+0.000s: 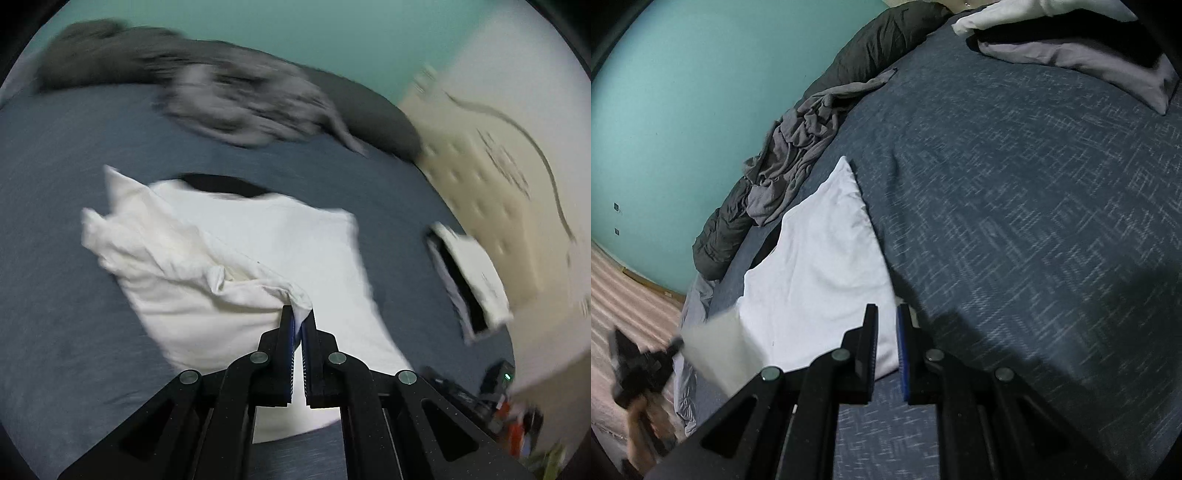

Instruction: Fold clothes

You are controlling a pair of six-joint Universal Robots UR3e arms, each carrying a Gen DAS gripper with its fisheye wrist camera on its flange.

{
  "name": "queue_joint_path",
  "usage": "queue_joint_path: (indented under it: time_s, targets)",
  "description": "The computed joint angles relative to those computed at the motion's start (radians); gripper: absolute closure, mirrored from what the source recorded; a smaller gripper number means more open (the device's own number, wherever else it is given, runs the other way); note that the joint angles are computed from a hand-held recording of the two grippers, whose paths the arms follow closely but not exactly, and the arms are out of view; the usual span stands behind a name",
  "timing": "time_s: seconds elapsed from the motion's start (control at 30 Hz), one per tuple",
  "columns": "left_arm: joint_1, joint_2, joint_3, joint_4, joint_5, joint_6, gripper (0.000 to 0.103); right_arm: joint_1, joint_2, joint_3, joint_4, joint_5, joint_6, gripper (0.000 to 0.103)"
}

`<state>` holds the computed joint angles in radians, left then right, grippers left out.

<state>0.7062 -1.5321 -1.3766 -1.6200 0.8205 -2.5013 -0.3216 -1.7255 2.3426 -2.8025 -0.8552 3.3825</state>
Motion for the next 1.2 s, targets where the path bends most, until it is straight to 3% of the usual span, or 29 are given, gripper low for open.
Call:
queue_joint_path:
  time_s: [0.13, 0.23, 0.37, 0.5, 0.57, 0.63, 0.7, 0.77, 1.07, 1.2]
  targets:
    - [-0.331, -0.048, -0.035, 0.150, 0.094, -0.103, 0.100, -0.064, -0.022, 0.018, 0.044, 0.049, -0.041, 0.094]
    - [-0.500, -0.098, -0.111, 0.263, 0.181, -0.156, 0.100, -0.107, -0.033, 0.024, 0.079, 0.078, -0.068, 0.094]
    - [-0.571, -0.139, -0.194, 0.353, 0.236, -0.211, 0.100, -0.143, -0.043, 0.027, 0.124, 0.101, -0.098, 0.094]
    - [-0.542, -0.076, -0.239, 0.354, 0.236, -0.184, 0.098, -0.130, -0.026, 0.006, 0.143, 0.132, -0.118, 0.094]
    - [-0.506, -0.036, -0.246, 0.334, 0.231, -0.160, 0.091, -0.113, -0.012, -0.007, 0.125, 0.148, -0.115, 0.094]
    - [-0.446, 0.000, -0.249, 0.293, 0.208, -0.121, 0.076, -0.090, 0.005, -0.022, 0.098, 0.163, -0.108, 0.093]
    - [-0.381, 0.036, -0.251, 0.247, 0.184, -0.082, 0.071, -0.064, 0.025, -0.039, 0.071, 0.179, -0.099, 0.078]
    - [-0.320, 0.066, -0.257, 0.217, 0.182, -0.037, 0.071, -0.029, 0.047, -0.063, 0.051, 0.187, -0.090, 0.067]
    - [-0.083, 0.085, -0.367, 0.219, 0.241, 0.049, 0.071, 0.100, 0.157, -0.173, 0.026, 0.011, -0.048, 0.067]
    - [-0.038, 0.085, -0.421, 0.229, 0.255, 0.069, 0.071, 0.124, 0.205, -0.196, -0.001, -0.005, -0.045, 0.067]
